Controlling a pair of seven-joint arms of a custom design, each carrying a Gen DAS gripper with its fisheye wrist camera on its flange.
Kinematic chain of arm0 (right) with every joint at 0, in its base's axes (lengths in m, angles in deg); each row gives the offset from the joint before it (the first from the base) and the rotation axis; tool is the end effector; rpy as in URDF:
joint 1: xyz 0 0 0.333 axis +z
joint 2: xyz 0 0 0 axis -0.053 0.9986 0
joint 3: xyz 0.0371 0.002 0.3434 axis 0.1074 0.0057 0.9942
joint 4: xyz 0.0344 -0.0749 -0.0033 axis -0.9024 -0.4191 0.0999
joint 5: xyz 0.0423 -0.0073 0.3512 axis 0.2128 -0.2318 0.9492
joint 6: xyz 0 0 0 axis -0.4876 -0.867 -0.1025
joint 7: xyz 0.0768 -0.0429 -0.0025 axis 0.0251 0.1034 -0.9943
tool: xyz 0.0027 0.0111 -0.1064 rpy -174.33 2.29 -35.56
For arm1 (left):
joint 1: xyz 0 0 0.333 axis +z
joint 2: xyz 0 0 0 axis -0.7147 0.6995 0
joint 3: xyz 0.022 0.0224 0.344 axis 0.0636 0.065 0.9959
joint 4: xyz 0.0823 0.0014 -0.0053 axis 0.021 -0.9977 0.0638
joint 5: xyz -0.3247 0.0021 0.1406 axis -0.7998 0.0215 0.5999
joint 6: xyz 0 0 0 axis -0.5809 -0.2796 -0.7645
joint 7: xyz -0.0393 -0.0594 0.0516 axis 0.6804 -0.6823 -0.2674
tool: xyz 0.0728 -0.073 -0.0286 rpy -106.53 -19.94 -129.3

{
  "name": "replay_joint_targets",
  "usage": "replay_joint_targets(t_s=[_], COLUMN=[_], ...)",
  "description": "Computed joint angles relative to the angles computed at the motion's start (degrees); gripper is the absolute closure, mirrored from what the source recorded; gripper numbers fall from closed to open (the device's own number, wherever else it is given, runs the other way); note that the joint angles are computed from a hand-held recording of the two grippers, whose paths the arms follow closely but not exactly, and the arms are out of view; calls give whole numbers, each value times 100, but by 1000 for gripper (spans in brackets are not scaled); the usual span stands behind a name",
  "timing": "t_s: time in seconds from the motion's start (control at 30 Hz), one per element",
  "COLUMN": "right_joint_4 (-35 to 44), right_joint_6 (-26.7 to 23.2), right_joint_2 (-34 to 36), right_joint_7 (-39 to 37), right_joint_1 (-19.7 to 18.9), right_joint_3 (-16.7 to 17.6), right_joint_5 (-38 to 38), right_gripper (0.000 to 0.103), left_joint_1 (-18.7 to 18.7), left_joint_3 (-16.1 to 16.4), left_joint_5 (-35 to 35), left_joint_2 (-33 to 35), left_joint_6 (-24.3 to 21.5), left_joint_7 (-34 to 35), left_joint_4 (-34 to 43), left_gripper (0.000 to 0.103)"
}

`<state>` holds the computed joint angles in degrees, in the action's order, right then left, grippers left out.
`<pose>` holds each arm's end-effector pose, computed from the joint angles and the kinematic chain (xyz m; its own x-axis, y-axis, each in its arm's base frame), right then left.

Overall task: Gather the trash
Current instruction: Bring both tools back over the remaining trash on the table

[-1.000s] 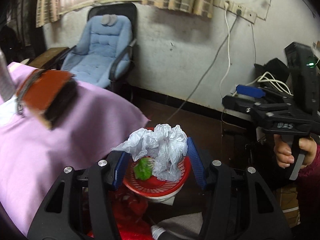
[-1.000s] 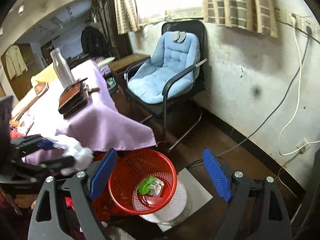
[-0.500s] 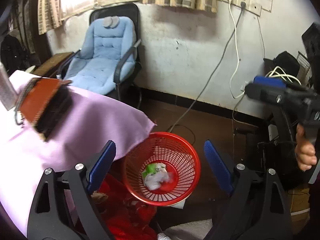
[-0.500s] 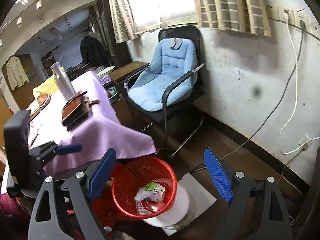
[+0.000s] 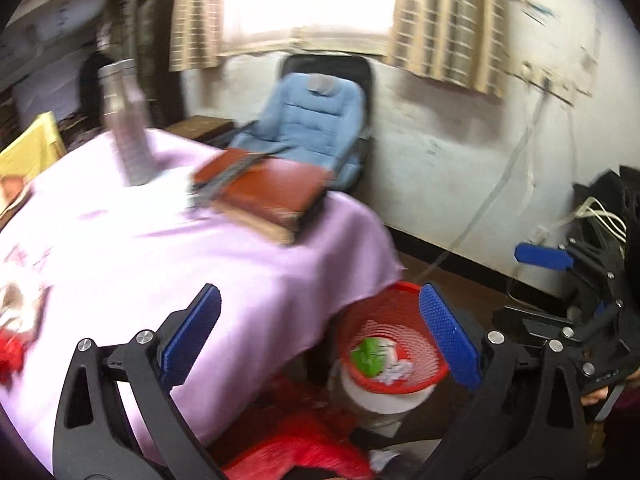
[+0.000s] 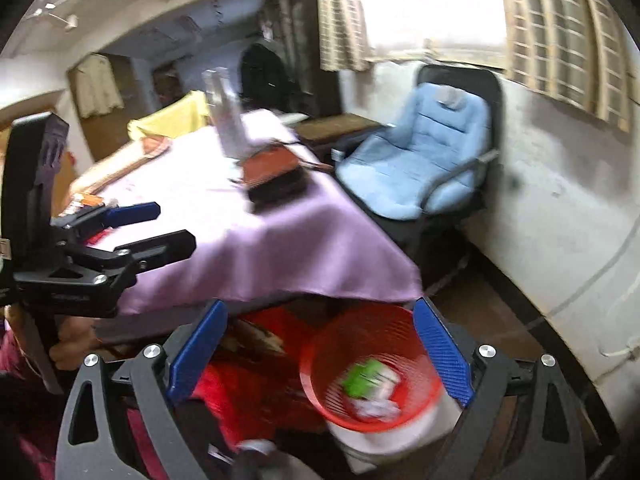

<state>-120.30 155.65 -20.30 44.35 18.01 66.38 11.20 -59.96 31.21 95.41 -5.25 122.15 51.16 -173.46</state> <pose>0.4511 0.0991 0.5574 0.3160 -0.9271 -0.2015 -0.6289 -0.0456 -0.7761 0.4909 -0.2783 0.5927 -0.3663 -0.9304 0.0137 -0.5985 0.2243 -0.7691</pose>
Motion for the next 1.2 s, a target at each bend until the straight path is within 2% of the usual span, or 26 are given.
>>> replay_joint_targets(t_s=[0.1,0.17,0.27,0.4,0.5,0.63,0.73,0.9,1.03,1.13,1.2], right_joint_4=[487,809,1339,2072,2645,3344,3953,4857,5330,5421,5547], right_joint_6=[-245,-389,-573,-816,-838,-817,-961,-1101,-1123,-1020,-1193], right_joint_2=[263,432,747,1266,1747,2383,2897,3672,4088,4221,4303], right_joint_7=[-407,-604,-691,-745,-487,39,500,1395,1959,2229,2188], right_joint_1=[381,466,504,524,545,595,642,801,882,910,704], right_joint_3=[-55,92,380,742,995,1219,1331,1294,1267,1248,1482], right_joint_5=[550,777,947,1087,806,138,-377,-1328,-1819,-2092,-1946], right_gripper=[10,10,8,7,7,7,7,7,7,7,7], left_joint_1=[215,391,843,1309,1886,2243,2581,2632,2314,2260,2380], left_joint_3=[208,282,357,634,653,996,1112,1380,1674,1656,1528], left_joint_5=[-74,17,355,336,596,553,622,384,-247,-465,-374], left_joint_2=[-511,-750,-1170,-1567,-1738,-1871,-1869,-1682,-1410,-1239,-1122], left_joint_6=[247,320,411,514,461,389,263,100,159,318,353], left_joint_7=[-102,-223,-639,-806,-1094,-1064,-1043,-696,-47,313,336], left_joint_4=[-543,-768,-1127,-1511,-1670,-1854,-1842,-1680,-1502,-1432,-1333], left_gripper=[7,7,7,7,7,7,7,7,7,7,7])
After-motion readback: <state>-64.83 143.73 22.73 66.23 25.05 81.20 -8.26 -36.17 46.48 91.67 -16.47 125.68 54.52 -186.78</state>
